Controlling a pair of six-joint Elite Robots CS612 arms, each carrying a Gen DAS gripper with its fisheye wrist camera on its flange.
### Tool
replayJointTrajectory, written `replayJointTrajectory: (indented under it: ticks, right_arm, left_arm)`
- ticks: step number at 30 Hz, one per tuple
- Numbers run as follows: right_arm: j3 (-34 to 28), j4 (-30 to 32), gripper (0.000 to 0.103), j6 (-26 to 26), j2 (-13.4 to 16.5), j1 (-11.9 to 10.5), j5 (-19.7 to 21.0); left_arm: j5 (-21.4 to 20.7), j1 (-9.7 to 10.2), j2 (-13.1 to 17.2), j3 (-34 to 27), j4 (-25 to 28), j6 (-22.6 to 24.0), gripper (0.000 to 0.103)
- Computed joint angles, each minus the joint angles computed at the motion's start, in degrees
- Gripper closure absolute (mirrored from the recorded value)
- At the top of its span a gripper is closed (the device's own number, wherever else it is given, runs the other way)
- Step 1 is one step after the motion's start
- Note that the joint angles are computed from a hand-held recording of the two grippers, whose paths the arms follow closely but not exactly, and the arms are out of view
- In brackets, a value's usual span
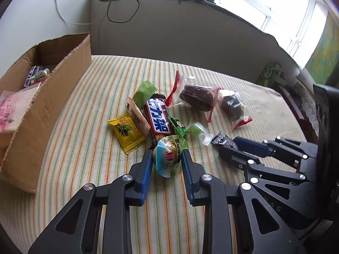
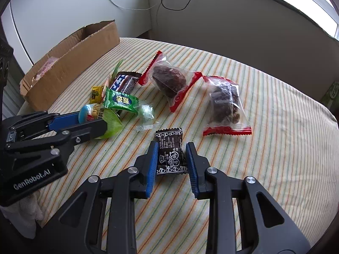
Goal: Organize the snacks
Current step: 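Carry the green candy to the box with the left tool while the right tool carries a black wrapped snack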
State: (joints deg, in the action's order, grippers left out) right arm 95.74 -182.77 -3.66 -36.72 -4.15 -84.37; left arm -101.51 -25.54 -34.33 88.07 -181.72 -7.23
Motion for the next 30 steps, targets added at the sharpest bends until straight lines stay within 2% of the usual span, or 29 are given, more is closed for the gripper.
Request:
replayJointTrajectory:
  ticks: [6,15,22,30]
  right_arm:
    - [0.9,-0.8,0.075,1.1,-0.5,-0.4,-0.1]
    - [2.0,-1.3,0.075,2.8,-2.5,-0.4,0.3]
    - [1.2,-0.2,0.075,4.2,-4.1,0.7,0.0]
    - [-1.5,1.5,0.075,4.4,-5.1,2.3,-0.1]
  left_arm:
    - [-0.8,0.70,-0.2,0.4,-1.7,-2.7,0.077]
    - [-1.9,1.69,-2.6,1.5,-1.1,-2.4,0.077]
    - [-3.2,2.93,-4.1,1.2,-0.4,-1.7,0.077]
    - [-2.8,4.62,-5.4,0.5,0.5,-1.0,0.077]
